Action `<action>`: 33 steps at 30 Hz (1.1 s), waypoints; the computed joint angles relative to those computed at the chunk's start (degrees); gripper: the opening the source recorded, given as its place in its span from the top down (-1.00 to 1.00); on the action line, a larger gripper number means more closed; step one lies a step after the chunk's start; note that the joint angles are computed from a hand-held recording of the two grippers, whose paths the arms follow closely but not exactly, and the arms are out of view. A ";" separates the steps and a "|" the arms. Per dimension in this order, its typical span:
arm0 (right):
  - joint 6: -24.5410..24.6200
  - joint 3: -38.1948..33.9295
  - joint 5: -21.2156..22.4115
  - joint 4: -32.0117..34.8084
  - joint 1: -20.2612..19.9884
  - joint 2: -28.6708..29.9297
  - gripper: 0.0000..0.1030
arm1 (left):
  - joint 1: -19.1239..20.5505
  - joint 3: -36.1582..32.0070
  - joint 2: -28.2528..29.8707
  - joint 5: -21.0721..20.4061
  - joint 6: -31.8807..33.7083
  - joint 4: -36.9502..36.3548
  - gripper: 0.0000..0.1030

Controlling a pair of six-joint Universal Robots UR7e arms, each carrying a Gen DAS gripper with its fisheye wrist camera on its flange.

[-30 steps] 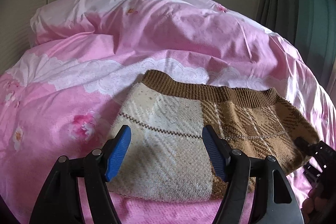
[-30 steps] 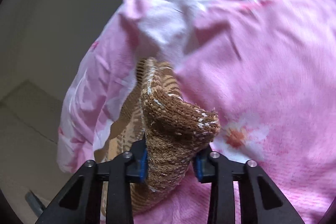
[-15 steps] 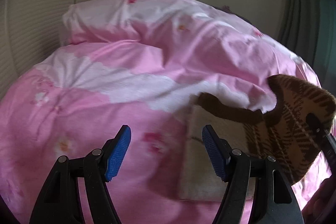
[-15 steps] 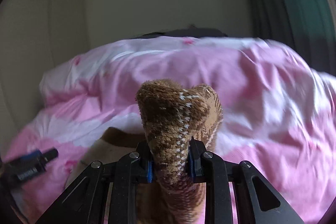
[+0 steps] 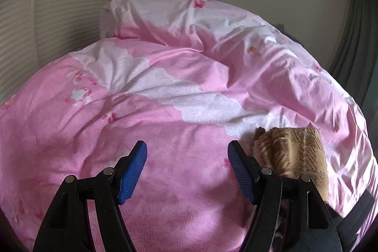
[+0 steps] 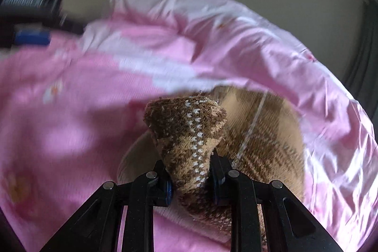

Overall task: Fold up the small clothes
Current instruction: 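Fold the lifted end over onto the cream half with the right gripper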

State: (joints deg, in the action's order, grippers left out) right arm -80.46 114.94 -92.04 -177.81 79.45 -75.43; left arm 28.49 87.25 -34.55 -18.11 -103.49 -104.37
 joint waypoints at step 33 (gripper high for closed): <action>19.04 -26.32 6.45 41.63 -5.61 -1.80 -0.21 | 2.24 -16.05 17.40 -11.28 49.95 -38.71 -0.32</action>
